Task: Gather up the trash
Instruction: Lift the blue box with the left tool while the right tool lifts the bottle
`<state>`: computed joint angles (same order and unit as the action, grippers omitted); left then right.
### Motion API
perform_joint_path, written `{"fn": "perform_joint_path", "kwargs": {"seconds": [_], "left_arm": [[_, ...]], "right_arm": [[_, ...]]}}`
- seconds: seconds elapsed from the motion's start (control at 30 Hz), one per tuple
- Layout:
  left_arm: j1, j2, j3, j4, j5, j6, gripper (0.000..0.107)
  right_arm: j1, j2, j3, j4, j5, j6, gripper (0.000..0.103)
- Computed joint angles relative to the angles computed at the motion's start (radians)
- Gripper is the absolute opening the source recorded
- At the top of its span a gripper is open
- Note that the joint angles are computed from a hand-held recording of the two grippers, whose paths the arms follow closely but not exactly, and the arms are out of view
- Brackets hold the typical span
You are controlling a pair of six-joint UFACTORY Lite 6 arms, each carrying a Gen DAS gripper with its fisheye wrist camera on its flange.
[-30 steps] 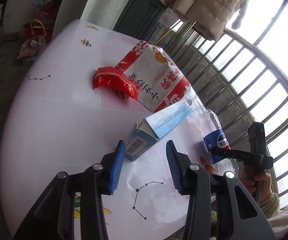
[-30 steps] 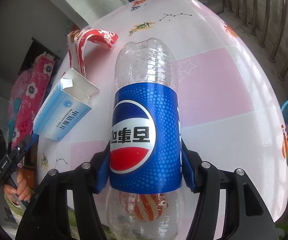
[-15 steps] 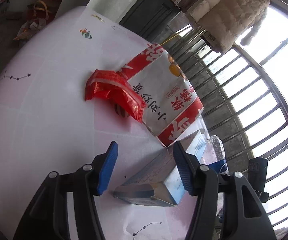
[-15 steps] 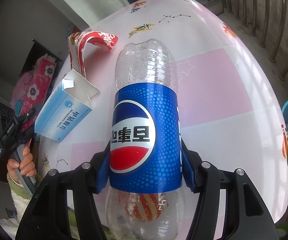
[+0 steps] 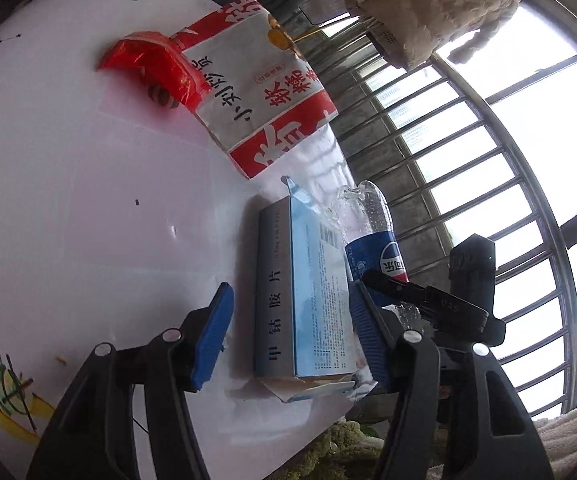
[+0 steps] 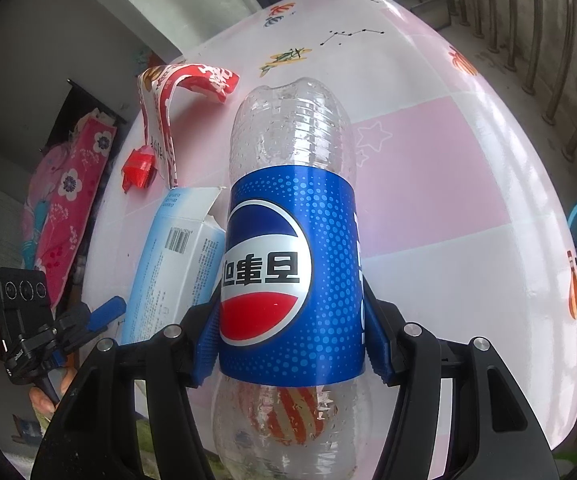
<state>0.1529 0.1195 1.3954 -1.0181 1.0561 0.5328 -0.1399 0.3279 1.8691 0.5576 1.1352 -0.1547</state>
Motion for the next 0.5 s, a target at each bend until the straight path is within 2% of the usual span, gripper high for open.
{"fn": "perform_joint_path", "kwargs": {"seconds": [0.07,0.13,0.37,0.5], "left_arm": [[-0.049,0.016,0.030,0.094,-0.057,-0.057,0.060],[-0.073,0.019,0.026,0.108,-0.086,-0.050,0.060],[-0.202,0.116,0.184,0.245,-0.139,-0.197,0.060],[-0.283,0.160,0.282,0.376,-0.154,-0.290,0.074]], "right_arm": [[-0.001,0.000,-0.001,-0.001,0.001,-0.001,0.056],[-0.002,-0.004,-0.006,0.002,0.001,-0.008,0.056],[-0.001,-0.018,-0.027,0.001,-0.013,-0.012,0.055],[-0.032,-0.023,-0.030,-0.002,-0.012,-0.007,0.055]]}}
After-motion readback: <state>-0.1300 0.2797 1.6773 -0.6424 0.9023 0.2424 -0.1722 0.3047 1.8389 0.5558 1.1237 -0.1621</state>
